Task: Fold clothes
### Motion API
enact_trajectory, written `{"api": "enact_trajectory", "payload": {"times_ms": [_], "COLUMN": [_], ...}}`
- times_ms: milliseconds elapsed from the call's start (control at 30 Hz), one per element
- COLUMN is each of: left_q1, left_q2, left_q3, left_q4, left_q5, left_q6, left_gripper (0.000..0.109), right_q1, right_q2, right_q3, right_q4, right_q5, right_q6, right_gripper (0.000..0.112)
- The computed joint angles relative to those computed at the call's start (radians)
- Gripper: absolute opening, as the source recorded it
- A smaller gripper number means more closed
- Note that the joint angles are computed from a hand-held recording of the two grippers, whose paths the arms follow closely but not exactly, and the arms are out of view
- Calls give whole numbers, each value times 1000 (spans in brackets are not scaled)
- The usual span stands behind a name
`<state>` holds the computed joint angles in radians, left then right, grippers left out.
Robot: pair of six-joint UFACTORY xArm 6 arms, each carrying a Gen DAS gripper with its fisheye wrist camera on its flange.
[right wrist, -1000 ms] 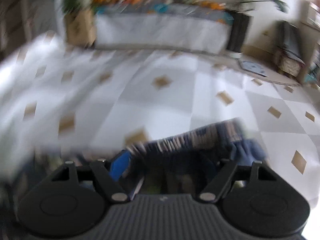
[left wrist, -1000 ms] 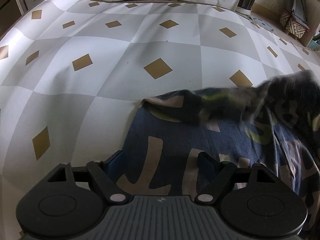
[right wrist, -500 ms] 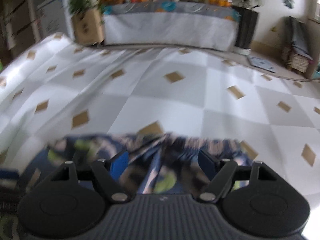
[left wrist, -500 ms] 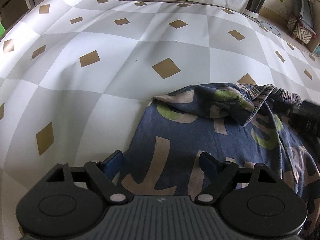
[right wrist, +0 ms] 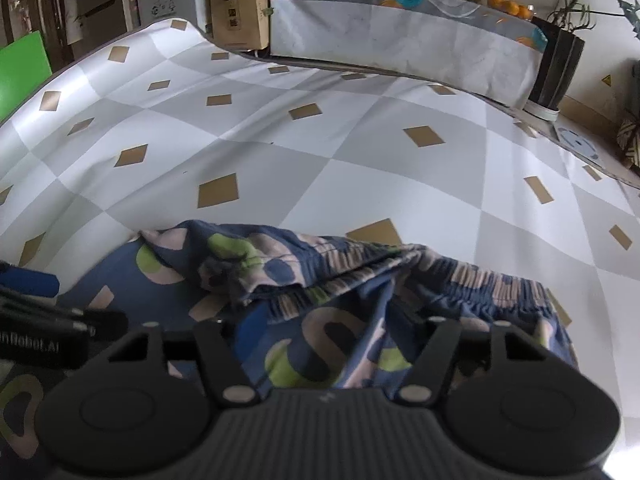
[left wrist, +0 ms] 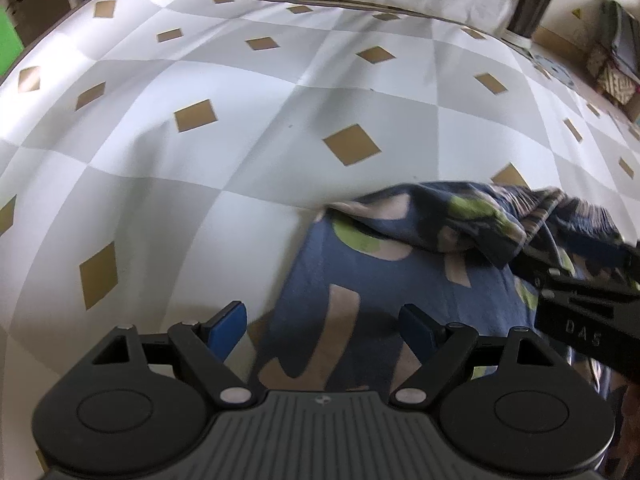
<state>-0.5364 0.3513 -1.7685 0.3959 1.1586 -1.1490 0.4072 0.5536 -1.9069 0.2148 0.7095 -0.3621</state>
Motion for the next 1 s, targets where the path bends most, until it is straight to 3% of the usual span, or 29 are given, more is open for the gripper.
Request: {"api": "enact_trajectory", "payload": {"times_ms": [367, 567, 767, 1000], "left_q1": [5, 8, 11, 10], "left_q2": [1, -3, -4, 3], "left_q3": [2, 5, 9, 1], "left_q4": [4, 0, 0, 6], "left_q5": [8, 8, 10, 19], "left_q6": [-34, -44, -41, -42], "left_gripper": [83, 83, 84, 86], "right_q1": [-5, 15, 27, 41], "right_q2": [-28, 49, 197, 290], "right_q3": [40, -56, -268, -390], "right_q4": [57, 51, 31, 50], "right_q5": [26, 34, 84, -83], "right_q6": [-82, -52, 28, 107], "right_gripper": [53, 53, 54, 61]}}
